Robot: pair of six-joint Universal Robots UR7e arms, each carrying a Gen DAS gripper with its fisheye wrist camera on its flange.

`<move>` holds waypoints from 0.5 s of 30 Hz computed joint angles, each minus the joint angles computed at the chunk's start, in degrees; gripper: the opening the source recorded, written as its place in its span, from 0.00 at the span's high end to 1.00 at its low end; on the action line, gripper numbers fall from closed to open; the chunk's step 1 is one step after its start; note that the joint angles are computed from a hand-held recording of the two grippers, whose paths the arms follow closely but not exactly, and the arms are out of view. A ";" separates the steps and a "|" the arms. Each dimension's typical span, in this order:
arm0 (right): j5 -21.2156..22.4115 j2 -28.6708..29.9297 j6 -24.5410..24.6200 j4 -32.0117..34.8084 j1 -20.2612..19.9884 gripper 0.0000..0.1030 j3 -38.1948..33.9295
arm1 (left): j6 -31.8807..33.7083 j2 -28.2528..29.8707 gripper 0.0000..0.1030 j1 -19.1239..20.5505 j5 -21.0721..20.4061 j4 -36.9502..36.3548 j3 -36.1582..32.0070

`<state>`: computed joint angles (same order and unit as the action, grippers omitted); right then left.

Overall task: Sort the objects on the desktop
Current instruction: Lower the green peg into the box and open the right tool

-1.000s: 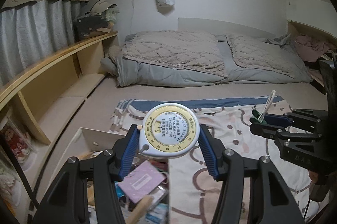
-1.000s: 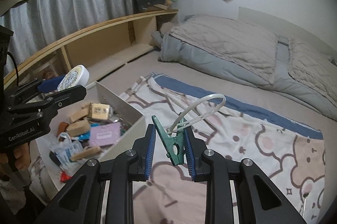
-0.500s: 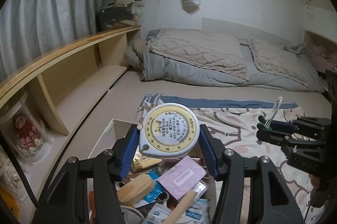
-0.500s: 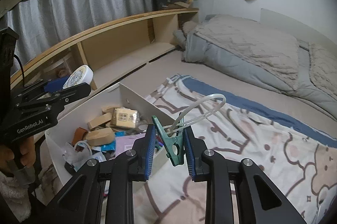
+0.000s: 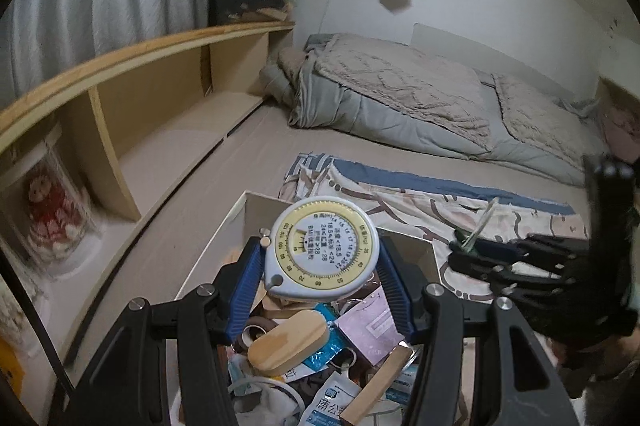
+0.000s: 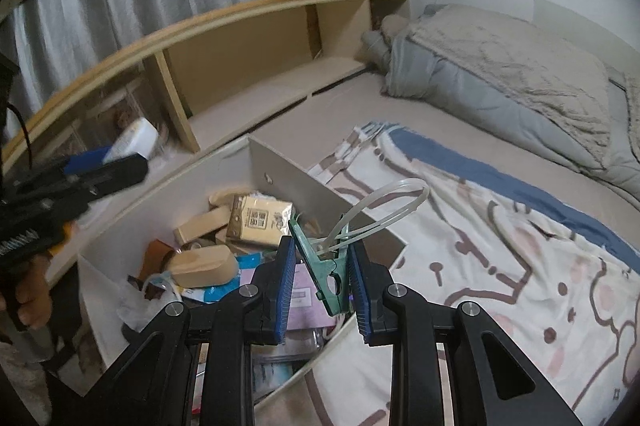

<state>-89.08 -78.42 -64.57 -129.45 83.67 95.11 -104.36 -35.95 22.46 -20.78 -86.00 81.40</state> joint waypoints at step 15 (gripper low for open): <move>-11.08 7.70 -4.43 -8.14 2.71 0.74 0.28 | 1.81 -1.82 0.45 1.00 -2.67 -4.96 4.47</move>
<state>-100.16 -70.72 -69.00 -137.59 86.37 95.38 -102.55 -37.77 23.46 -23.45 -90.97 85.87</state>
